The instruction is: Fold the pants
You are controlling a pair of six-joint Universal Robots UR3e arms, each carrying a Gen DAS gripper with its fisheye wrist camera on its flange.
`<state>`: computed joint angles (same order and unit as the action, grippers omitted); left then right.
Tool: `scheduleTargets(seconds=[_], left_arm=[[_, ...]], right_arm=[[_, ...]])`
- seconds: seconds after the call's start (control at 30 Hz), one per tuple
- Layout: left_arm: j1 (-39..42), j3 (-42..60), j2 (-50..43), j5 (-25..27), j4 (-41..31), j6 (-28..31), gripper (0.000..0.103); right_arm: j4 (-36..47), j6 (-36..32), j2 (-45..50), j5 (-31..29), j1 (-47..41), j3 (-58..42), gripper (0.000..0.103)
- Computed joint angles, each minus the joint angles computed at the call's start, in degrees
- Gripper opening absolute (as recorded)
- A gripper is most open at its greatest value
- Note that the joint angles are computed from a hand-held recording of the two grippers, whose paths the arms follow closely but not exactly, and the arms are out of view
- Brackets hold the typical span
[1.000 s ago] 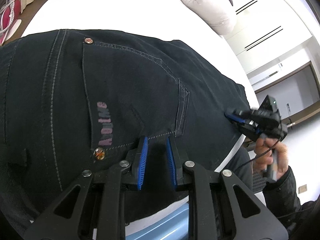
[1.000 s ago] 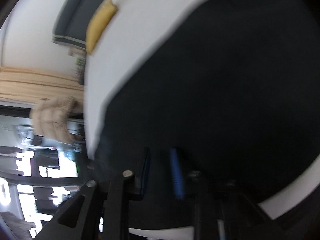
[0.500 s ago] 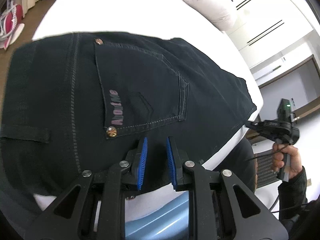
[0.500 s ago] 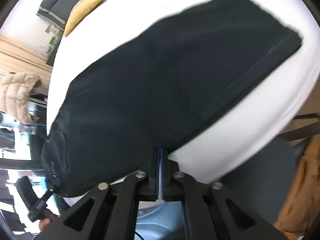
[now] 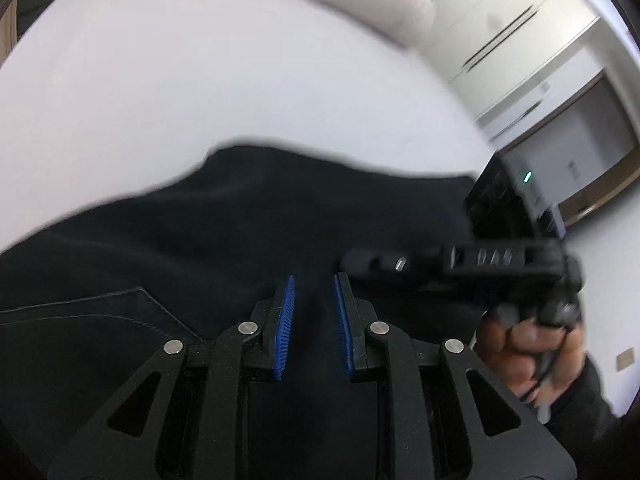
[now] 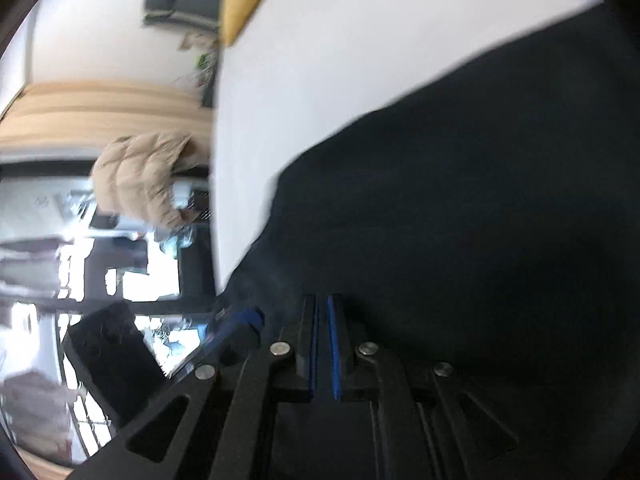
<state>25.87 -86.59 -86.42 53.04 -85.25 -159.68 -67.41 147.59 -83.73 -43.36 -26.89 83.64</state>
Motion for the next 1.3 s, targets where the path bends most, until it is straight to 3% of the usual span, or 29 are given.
scheduleTargets(seconds=[0.03,0.13,0.27,0.4,0.43,0.67,0.77,0.93,1.0,1.07,1.1,1.3], left_arm=[[-0.80,-1.17,-0.66,2.10,1.65,-0.92,0.019],[1.67,-4.26,0.49,0.35,2.16,-0.65,0.019],[4.30,-5.07,1.58,1.23,2.99,-0.13,0.019],[8.12,-6.34,2.93,0.43,2.09,1.12,0.019],[10.35,-7.75,5.81,0.33,-0.77,3.93,0.019],[17.08,-10.17,12.15,1.14,-5.70,10.39,0.019],[18.12,-8.52,12.77,0.06,-7.83,10.94,0.019],[15.86,-2.14,12.86,-2.41,-16.71,15.00,0.018],[12.03,-1.79,12.67,-1.31,-17.45,15.28,0.016],[9.74,-3.14,12.55,1.16,-16.67,14.59,0.014],[10.54,-3.66,12.51,1.65,-17.00,14.97,0.013],[27.86,-2.19,14.93,0.80,-31.04,27.37,0.010]], right_arm=[[-3.26,1.44,1.35,-0.73,-0.39,1.04,0.000],[-5.24,0.55,4.68,3.68,-6.10,2.97,0.000],[-11.17,3.70,8.48,4.98,-11.80,-0.90,0.000],[-22.91,12.83,13.72,5.07,-15.70,-4.86,0.000],[-27.23,16.40,15.19,4.39,-16.11,-5.62,0.000],[-43.68,30.84,16.10,-4.24,-20.19,-9.88,0.003],[-36.10,23.82,11.16,-1.28,-22.59,-9.92,0.007],[-5.12,-1.82,-0.99,3.70,-18.76,-4.10,0.007],[-0.02,-5.41,-2.93,3.02,-15.63,-0.52,0.007],[-4.07,-3.39,-4.47,1.51,-10.66,6.24,0.007],[-5.07,-3.04,-5.50,-0.03,-10.27,8.32,0.002],[-8.81,-2.66,-1.09,-0.82,-17.42,5.18,0.000]])
